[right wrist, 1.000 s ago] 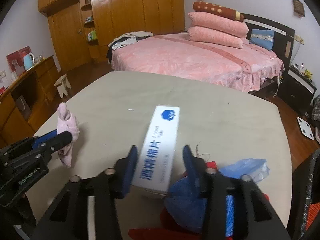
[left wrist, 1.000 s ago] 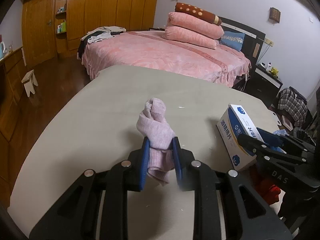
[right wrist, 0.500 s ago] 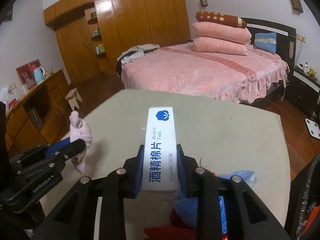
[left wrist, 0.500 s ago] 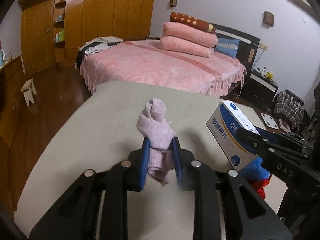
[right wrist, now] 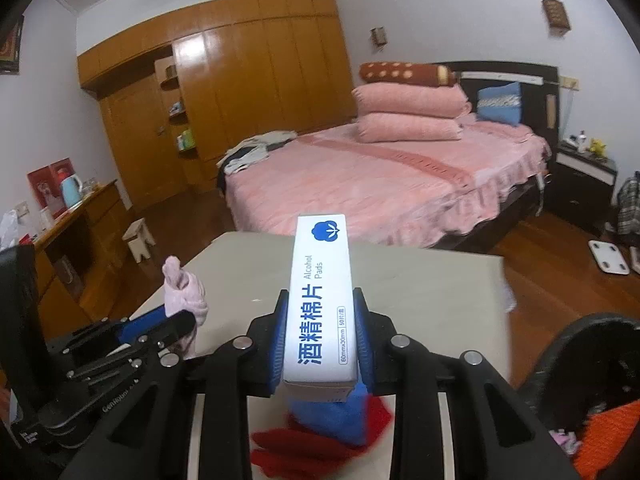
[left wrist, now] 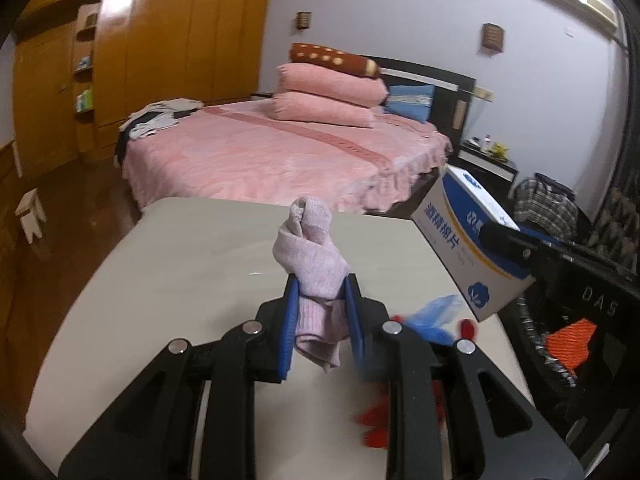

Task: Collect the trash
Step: 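Carry the sock and box over the bin and open both grippers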

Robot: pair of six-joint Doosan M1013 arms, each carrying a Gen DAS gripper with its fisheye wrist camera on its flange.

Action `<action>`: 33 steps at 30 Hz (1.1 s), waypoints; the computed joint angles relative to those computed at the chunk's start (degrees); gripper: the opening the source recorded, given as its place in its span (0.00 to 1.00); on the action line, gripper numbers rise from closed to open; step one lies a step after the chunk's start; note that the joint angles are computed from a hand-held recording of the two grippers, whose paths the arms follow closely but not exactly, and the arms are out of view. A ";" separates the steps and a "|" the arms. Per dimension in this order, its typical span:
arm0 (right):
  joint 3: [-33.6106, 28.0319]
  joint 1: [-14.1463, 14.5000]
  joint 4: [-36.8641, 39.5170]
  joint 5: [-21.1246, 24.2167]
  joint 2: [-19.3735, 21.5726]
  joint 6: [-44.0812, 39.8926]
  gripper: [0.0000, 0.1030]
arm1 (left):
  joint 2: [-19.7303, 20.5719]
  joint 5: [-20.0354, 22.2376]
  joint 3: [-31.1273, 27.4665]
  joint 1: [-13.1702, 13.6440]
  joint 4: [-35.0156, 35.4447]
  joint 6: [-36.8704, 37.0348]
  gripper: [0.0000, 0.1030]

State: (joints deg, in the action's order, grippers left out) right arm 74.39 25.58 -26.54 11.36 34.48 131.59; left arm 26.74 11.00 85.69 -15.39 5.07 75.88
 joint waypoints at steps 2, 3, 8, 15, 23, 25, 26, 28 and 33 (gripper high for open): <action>1.34 -0.40 -6.53 0.24 -0.99 6.49 0.29 | 0.31 0.02 -0.54 -0.63 -5.73 5.79 0.21; 2.05 -0.57 -9.62 0.38 -1.46 9.55 0.29 | 0.47 0.01 -0.79 -1.12 -7.63 7.88 0.21; 5.98 -1.78 -23.37 2.03 -3.88 23.67 0.29 | 1.19 0.10 -1.70 -2.80 -17.62 18.53 0.21; 10.80 -3.89 -32.77 5.05 -6.57 35.04 0.29 | 2.81 1.64 -3.87 -5.41 -34.25 36.61 0.21; 15.92 -6.33 -39.89 8.12 -9.52 43.70 0.29 | 5.39 4.17 -7.17 -8.55 -45.94 49.33 0.21; 16.92 -6.94 -40.98 8.83 -10.02 45.08 0.29 | 6.07 4.98 -8.09 -9.07 -47.49 51.20 0.21; 17.56 -7.37 -41.40 9.38 -10.36 45.79 0.29 | 6.54 5.60 -8.72 -9.42 -48.43 52.30 0.21; 18.37 -7.90 -41.91 10.06 -10.78 46.83 0.29 | 7.29 6.62 -9.76 -10.10 -49.71 53.93 0.21; 20.91 -9.56 -43.48 12.26 -12.14 49.93 0.29 | 9.25 9.56 -12.50 -12.03 -52.24 57.29 0.21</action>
State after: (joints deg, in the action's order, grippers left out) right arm 95.30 16.01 -70.02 23.61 22.34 181.52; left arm 35.99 20.56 73.20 -27.42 -47.17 133.17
